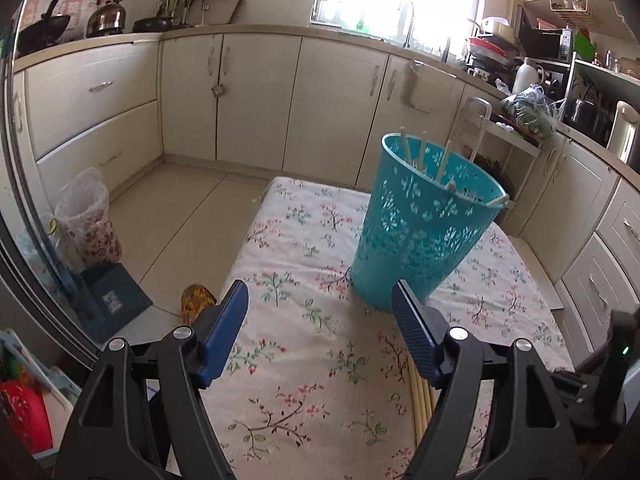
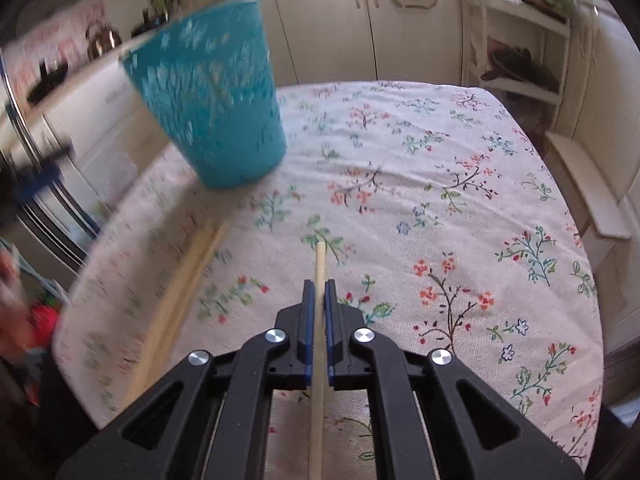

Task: Organize utensils
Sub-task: 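Lift the chopstick over the teal basket and open the right gripper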

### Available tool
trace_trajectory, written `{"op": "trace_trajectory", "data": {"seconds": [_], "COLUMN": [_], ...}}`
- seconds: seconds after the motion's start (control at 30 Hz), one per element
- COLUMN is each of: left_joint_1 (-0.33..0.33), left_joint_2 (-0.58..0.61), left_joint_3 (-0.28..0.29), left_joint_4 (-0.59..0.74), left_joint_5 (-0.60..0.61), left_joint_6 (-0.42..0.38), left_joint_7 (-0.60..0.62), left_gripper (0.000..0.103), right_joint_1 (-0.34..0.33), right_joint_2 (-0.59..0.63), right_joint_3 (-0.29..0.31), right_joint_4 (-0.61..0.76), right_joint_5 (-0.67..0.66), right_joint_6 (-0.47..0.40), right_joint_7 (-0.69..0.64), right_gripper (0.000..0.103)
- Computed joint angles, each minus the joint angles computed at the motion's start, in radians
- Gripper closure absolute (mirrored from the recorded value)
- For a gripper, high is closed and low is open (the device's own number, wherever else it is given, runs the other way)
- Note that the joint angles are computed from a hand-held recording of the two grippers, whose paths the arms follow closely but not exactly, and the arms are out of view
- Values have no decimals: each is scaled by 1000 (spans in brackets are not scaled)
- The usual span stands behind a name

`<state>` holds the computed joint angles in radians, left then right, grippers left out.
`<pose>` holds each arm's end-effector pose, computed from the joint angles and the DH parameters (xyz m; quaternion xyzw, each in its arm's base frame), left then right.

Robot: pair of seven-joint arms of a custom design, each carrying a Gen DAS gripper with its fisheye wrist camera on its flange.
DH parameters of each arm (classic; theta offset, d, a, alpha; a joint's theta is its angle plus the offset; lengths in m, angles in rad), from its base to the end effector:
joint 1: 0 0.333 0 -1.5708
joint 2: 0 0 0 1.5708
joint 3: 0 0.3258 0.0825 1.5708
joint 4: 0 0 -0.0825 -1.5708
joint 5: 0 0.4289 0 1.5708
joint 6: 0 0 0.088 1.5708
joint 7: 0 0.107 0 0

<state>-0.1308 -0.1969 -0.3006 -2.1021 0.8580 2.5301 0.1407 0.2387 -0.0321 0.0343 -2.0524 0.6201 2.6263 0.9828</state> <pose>0.5232 -0.2607 0.5612 -0.7498 0.4891 -0.3162 0.3141 0.6060 0.1555 0.5074 -0.7800 0.5113 -0.0995 0.3468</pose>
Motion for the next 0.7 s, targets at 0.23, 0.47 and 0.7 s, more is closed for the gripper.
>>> {"op": "trace_trajectory", "data": {"seconds": [0.23,0.47,0.7], "left_joint_1": [-5,3,18], "left_joint_2": [-5,-16,-45], "left_joint_3": [7,-5,-9], "left_joint_4": [-67,-82,-109], "left_joint_5": [-65,-58,-55], "left_joint_6": [35,56,84], "left_joint_7": [-11,-42,-76], "left_gripper": [33,32,32], "right_joint_1": [-6,15,81], "right_joint_2": [-5,175,415], "right_joint_3": [-28,56,105], "right_joint_4": [170,505,760], "right_joint_5": [487,697,464], "right_joint_6": [-136,-2,223], "right_joint_7": [-269,-350,-145], "right_gripper": [97,97,97]}}
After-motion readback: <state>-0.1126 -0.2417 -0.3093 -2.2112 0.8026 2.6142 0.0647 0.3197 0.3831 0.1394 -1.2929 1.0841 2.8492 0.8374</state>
